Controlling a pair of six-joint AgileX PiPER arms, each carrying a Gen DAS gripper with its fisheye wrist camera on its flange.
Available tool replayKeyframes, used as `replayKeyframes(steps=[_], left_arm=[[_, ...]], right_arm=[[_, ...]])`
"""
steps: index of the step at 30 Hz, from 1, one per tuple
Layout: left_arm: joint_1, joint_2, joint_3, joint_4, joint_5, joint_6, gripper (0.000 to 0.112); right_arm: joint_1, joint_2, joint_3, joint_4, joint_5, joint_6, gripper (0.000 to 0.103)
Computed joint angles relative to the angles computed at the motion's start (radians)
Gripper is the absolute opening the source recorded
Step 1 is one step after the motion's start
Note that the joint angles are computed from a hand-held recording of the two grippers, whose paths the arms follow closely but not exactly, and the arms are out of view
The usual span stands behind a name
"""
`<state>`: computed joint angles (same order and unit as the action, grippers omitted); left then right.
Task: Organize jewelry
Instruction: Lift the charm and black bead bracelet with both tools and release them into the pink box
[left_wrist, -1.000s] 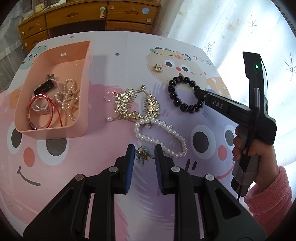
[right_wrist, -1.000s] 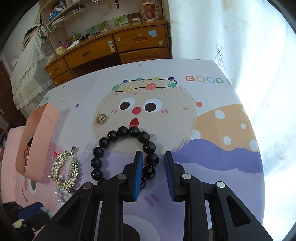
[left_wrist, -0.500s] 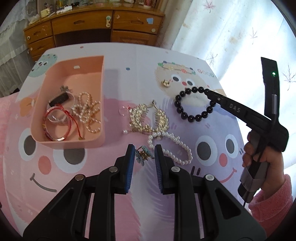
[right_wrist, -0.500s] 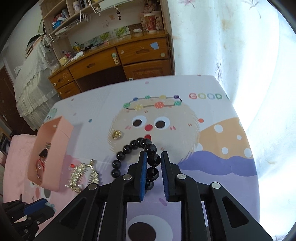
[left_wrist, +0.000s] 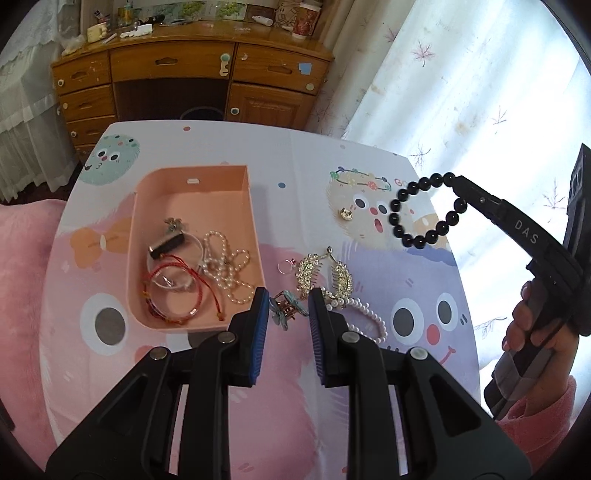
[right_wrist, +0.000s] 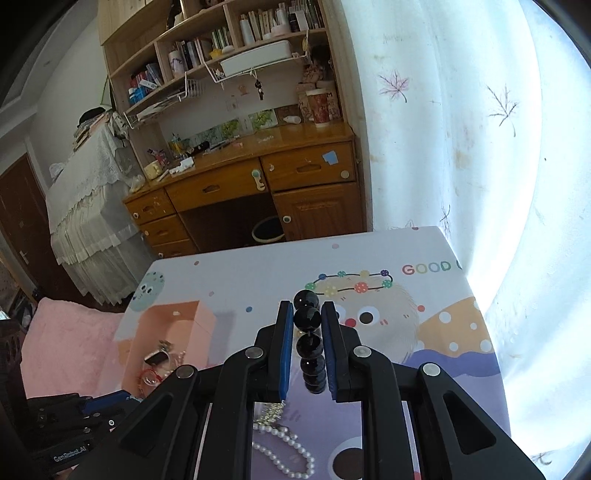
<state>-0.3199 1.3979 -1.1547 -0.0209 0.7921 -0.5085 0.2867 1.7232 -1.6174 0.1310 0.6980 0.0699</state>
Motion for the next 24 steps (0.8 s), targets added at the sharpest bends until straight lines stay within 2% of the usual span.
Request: replayKeyframes(steps=[8, 16, 21, 24], left_arm=[[0.252, -0.024, -0.071, -0.297, 0.109, 0.458, 0.019], [0.475, 0.084, -0.207, -0.481, 0.217, 0.837, 0.019], [0.568, 0.156, -0.269, -0.562, 0.226, 1.01, 0.019], [0.609, 0.208, -0.306, -0.612, 0.23, 1.081, 0.019]], right_arm=[[0.231, -0.03, -0.073, -0.302, 0.056, 0.416, 0.015], [0.469, -0.04, -0.046, -0.63, 0.036, 0.865, 0.015], [0.631, -0.009, -0.039, -0.887, 0.059, 1.151, 0.015], [0.703, 0.036, -0.072, -0.945, 0.095, 1.229, 0.015]])
